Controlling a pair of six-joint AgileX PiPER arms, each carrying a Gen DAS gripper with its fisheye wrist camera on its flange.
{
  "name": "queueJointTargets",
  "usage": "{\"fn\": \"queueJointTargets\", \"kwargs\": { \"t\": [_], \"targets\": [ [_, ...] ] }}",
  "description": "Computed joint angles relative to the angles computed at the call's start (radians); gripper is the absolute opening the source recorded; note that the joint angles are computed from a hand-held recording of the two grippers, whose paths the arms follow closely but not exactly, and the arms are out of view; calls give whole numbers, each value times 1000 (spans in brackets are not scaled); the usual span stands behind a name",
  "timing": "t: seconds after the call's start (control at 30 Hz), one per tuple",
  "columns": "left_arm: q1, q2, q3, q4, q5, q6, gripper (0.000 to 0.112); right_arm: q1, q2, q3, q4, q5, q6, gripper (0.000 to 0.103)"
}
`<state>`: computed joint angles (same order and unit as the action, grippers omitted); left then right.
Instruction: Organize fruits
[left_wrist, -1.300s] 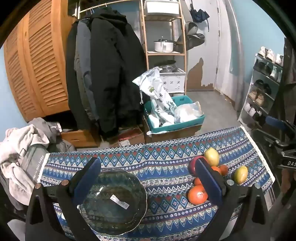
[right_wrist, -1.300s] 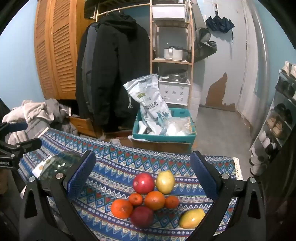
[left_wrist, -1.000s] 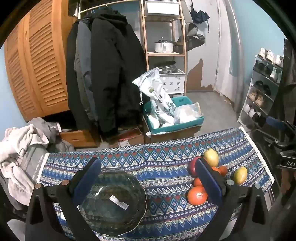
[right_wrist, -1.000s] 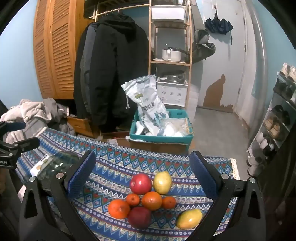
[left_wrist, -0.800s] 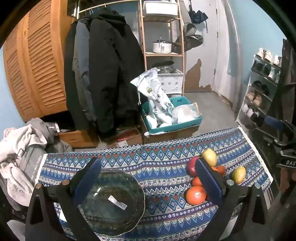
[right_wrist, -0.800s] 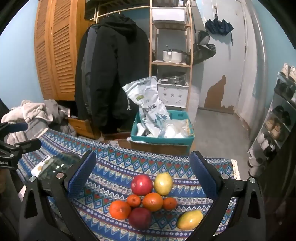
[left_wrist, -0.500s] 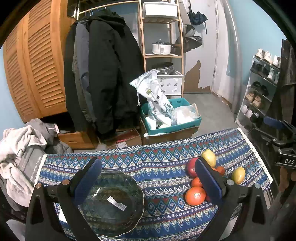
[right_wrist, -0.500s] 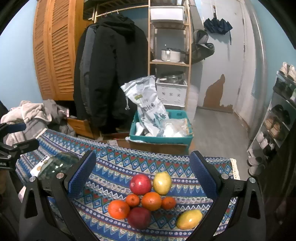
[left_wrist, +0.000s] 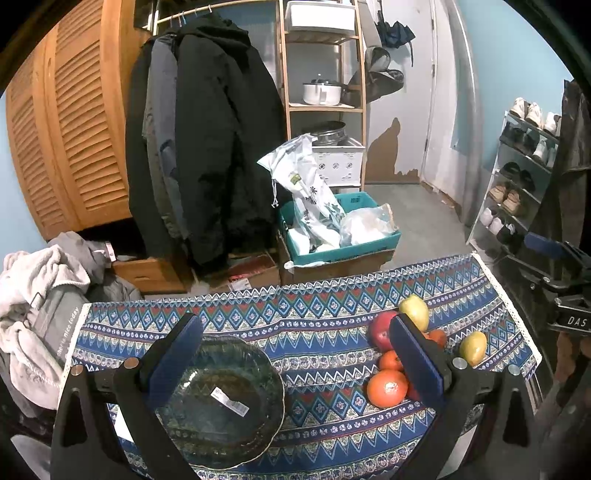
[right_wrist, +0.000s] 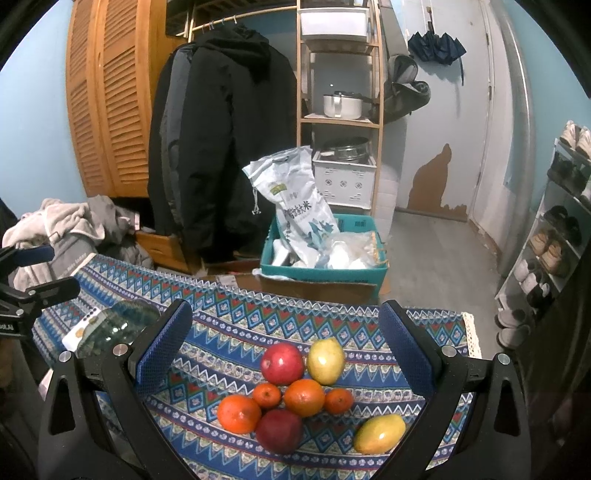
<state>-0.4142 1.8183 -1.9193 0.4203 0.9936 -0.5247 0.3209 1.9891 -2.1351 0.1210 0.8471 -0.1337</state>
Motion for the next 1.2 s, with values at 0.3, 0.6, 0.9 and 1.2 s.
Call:
{"fn": "queueJointTargets", "kwargs": {
  "t": [0.3, 0.6, 0.9, 1.2],
  "targets": [
    [-1, -4, 13, 8, -10, -2, 102, -1, 0, -1, 5, 1, -2, 99],
    [-4, -10, 27, 12, -19, -8, 102, -3, -9, 12, 7, -11, -4, 99],
    [-7, -23, 53, 17, -33, -19, 102, -3, -12, 17, 5, -20, -3, 99],
    [-5, -19, 44, 11, -28, -11, 102, -4, -27, 37, 23, -57, -16, 99]
  ]
}}
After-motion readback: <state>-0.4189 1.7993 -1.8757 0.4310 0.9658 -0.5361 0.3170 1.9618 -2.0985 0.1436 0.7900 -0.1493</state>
